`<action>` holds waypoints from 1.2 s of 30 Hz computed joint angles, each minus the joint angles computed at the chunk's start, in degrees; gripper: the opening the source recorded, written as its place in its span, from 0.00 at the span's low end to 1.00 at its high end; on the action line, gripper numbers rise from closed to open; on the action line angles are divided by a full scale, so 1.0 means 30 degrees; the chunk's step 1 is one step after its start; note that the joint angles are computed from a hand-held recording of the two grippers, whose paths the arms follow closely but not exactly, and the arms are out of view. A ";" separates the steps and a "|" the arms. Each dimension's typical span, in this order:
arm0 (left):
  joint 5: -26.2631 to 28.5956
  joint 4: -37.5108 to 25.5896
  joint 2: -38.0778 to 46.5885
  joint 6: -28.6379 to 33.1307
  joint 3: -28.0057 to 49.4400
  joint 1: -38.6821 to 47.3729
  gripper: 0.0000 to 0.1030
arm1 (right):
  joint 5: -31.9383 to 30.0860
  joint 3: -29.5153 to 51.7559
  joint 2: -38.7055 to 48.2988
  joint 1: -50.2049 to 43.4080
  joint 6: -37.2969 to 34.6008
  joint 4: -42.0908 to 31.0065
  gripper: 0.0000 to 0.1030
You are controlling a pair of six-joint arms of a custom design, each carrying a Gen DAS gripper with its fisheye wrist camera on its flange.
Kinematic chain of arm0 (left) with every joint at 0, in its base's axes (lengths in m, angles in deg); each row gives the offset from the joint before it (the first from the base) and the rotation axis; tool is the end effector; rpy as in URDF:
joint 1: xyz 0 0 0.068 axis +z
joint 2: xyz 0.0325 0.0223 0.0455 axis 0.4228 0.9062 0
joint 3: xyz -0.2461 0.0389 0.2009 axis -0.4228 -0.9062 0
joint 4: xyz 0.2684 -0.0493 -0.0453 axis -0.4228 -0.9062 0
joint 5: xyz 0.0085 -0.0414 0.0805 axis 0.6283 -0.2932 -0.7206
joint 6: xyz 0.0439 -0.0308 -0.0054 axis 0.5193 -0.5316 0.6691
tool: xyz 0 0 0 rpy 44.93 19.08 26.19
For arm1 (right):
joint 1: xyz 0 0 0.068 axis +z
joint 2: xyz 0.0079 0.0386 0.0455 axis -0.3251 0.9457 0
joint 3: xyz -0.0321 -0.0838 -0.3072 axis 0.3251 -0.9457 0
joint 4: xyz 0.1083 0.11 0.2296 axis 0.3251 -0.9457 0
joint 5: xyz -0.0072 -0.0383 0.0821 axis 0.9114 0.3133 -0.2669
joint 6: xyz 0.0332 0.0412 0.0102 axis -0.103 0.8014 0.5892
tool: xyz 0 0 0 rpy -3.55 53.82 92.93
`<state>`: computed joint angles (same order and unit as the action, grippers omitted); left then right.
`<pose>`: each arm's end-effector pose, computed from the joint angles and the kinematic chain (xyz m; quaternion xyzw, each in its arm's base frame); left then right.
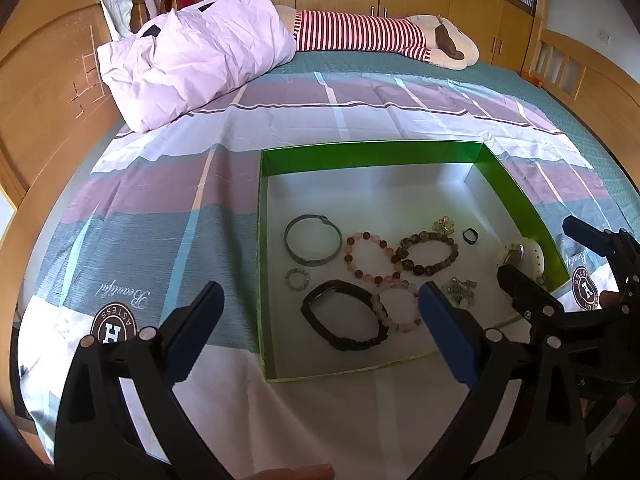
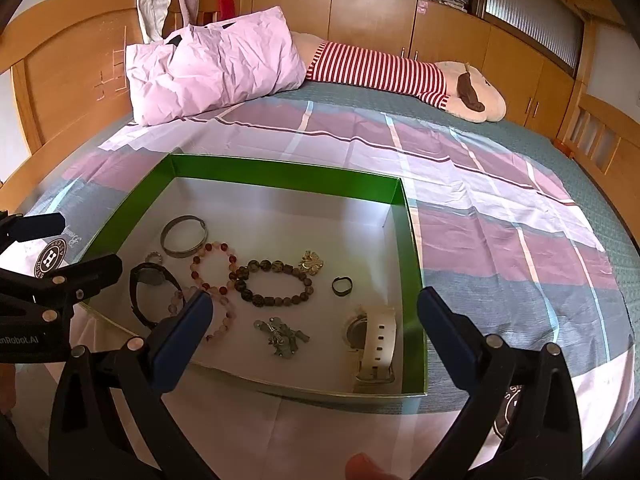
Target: Organize jewelry
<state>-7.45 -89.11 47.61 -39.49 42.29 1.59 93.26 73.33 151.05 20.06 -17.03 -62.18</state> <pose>0.3056 -0.1376 0.2719 0.2939 0.8922 -0.1018 0.3273 0.1836 0.1189 0.2323 0.1703 0.9024 -0.1000 0.3830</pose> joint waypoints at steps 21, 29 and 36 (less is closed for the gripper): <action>-0.0137 -0.0103 0.0117 -0.0042 -0.0042 -0.0177 0.97 | -0.0031 -0.0195 -0.0008 -0.0118 -0.0015 0.0124 0.99; -0.0163 -0.0122 0.0175 -0.0087 -0.0039 -0.0261 0.97 | 0.0095 -0.0285 0.0080 -0.0084 0.0138 0.0010 0.99; -0.0160 -0.0068 0.0173 -0.0118 -0.0113 -0.0323 0.97 | 0.0118 -0.0137 0.0189 -0.0076 0.0142 -0.0128 0.99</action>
